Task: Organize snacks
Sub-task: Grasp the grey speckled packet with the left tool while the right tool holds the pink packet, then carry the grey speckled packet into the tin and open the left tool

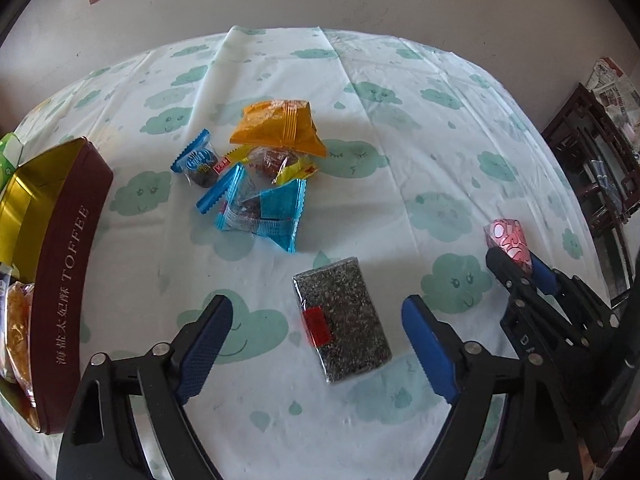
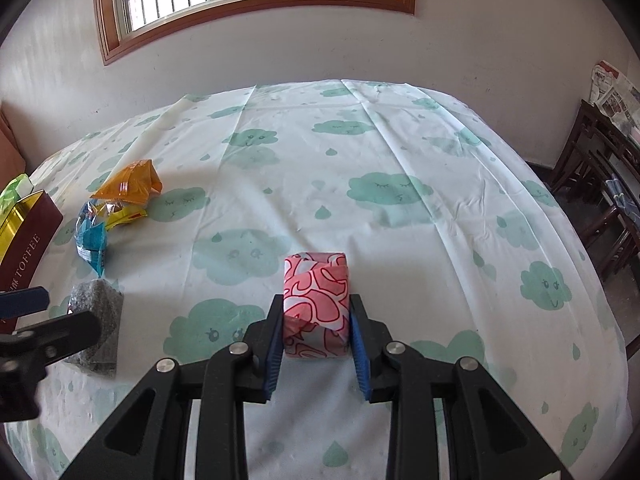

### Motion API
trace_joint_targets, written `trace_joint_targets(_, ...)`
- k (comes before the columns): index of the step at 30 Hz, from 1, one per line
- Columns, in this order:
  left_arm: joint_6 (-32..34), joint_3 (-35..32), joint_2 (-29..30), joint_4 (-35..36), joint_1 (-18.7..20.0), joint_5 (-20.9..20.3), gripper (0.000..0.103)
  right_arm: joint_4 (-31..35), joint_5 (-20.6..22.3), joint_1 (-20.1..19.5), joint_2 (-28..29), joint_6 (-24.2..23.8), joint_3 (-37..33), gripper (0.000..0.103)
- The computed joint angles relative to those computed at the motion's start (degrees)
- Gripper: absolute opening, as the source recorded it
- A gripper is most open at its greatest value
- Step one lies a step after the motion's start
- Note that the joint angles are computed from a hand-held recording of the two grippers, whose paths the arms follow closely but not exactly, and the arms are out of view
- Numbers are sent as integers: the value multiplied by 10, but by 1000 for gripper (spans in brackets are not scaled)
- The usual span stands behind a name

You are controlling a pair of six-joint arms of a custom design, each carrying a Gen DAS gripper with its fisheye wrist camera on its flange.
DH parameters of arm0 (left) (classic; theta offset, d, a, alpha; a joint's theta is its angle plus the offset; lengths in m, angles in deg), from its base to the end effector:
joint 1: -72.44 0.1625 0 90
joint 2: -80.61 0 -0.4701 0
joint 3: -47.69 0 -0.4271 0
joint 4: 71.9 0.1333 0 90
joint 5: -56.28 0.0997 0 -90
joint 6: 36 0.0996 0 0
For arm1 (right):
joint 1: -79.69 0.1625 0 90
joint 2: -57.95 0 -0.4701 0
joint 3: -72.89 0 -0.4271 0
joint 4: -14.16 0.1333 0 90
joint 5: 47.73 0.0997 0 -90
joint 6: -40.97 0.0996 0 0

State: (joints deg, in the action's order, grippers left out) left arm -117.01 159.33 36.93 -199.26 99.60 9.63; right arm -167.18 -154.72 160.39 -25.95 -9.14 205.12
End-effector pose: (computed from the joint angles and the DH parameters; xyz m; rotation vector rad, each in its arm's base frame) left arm -0.3966 -0.4301 -0.0218 -0.1177 2.3397 -0.6823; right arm 0.0266 -0.4824 0.3093 0.7172 -2.3406 0.6555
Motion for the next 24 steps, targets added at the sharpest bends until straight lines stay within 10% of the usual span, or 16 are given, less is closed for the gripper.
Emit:
trace_joint_targets(10,29,13,1,-33,7,-9,65,10,9,-5,-5,5,0,30)
trace_joint_targets(18,42,9,1,-15,5,-8,32,8,9,-6,-4,3,-1,30)
trace_joint_targets(24,47,13,-4,-4,2,-8,31,4,6,-5,-2,-1,-1,30)
